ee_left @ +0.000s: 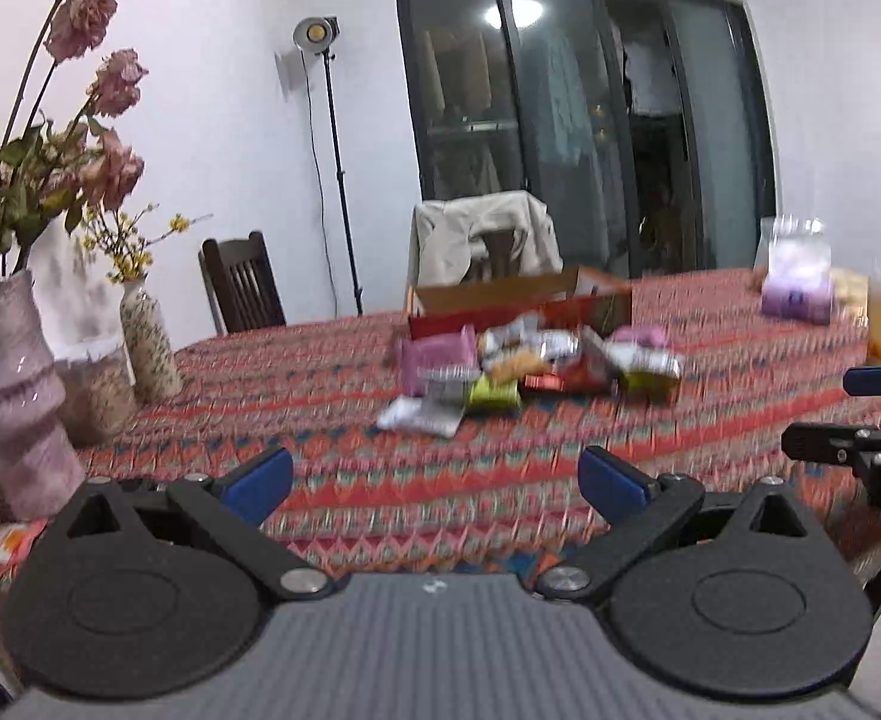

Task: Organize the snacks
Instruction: 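Return the right gripper to the pile and grasp another white packet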

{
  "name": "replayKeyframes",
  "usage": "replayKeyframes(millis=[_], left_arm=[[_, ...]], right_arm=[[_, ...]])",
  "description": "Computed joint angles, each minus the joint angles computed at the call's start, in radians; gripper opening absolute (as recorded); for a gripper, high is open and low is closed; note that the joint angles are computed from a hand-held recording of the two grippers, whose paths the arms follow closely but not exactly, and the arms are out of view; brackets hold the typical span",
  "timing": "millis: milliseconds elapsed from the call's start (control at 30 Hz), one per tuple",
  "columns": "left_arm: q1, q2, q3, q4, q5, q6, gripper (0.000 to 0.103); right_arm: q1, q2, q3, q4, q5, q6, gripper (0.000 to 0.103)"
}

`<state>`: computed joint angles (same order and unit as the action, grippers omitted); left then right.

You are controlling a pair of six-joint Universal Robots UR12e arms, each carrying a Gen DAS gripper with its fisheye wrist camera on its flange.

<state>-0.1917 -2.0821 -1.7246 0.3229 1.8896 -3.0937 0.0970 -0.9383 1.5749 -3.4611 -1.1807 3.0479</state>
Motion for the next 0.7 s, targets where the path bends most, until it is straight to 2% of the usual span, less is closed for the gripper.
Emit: replayKeyframes(millis=[233,433,700], left_arm=[[0.004,-0.008,-0.025,-0.024,0.024,-0.065,0.103],[0.012,-0.018,-0.02,-0.063,0.023,-0.1,0.103],[0.025,-0.039,0.02,-0.117,-0.009,-0.113,0.103]], right_arm=[[0.012,0.008,0.071,-0.034,-0.007,0.071,0.103],[0.015,0.022,0.075,-0.058,-0.054,0.103,0.103],[0.014,0.037,0.047,-0.012,-0.08,0.134,0.103]])
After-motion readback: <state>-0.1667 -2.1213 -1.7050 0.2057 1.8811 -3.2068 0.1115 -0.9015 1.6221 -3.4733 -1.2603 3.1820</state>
